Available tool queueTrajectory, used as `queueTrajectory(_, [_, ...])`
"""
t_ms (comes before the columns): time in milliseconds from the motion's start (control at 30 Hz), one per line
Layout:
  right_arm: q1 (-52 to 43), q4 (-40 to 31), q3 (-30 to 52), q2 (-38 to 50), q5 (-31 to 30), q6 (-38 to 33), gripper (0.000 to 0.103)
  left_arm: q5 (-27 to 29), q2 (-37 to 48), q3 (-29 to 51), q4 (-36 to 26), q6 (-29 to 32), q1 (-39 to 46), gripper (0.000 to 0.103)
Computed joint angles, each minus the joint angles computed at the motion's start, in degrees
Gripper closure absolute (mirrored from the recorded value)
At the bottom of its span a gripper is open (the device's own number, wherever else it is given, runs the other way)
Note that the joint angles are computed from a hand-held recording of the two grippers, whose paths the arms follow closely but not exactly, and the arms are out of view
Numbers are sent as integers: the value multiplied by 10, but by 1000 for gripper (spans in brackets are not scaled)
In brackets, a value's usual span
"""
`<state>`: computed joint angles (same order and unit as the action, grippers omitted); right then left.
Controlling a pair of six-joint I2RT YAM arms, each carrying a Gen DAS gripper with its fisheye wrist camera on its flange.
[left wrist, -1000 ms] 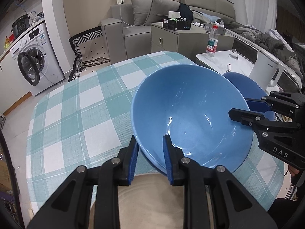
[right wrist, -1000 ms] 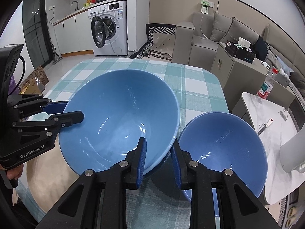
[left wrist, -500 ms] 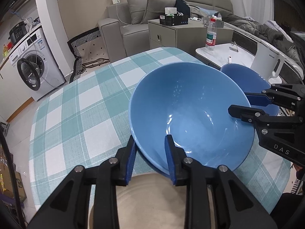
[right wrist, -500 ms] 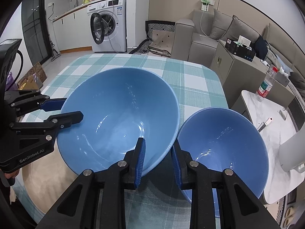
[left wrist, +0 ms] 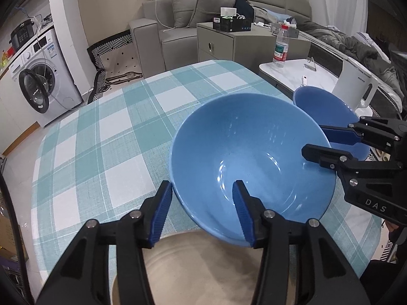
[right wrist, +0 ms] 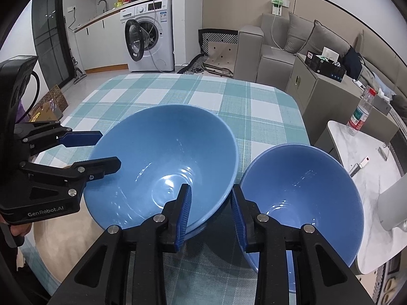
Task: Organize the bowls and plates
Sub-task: 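Lower the held blue bowl into the other blue bowl with both grippers, then open both grippers to release the blue bowl into the other bowl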
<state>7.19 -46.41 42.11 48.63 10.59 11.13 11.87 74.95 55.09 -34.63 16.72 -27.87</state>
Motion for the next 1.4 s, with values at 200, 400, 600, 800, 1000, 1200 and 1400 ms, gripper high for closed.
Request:
queueTrajectory(200, [-8, 0, -1, -5, -15, -8, 60, 16, 0, 4, 0, 0, 11, 50])
queueTrajectory(400, [-23, -11, 5, -20, -34, -5, 48, 29, 4, 14, -3, -9, 25, 42])
queueTrajectory(600, [-35, -18, 14, -43, -46, 5, 21, 66, -1, 20, -2, -13, 44, 22])
queueTrajectory(800, [-31, -25, 18, -67, -33, 24, 2, 78, -8, 23, 16, -21, 48, 0])
queueTrajectory(1000, [-77, -45, 26, -98, -55, 26, 1, 94, -6, 38, 7, -12, 47, 0])
queueTrajectory(1200, [-130, -83, 41, -138, -89, 0, 1, 123, 8, 62, -16, -21, 46, 0])
queueTrajectory(1400, [-209, -114, 56, -166, -135, -43, 1, 126, 7, 74, -20, -37, 28, 0])
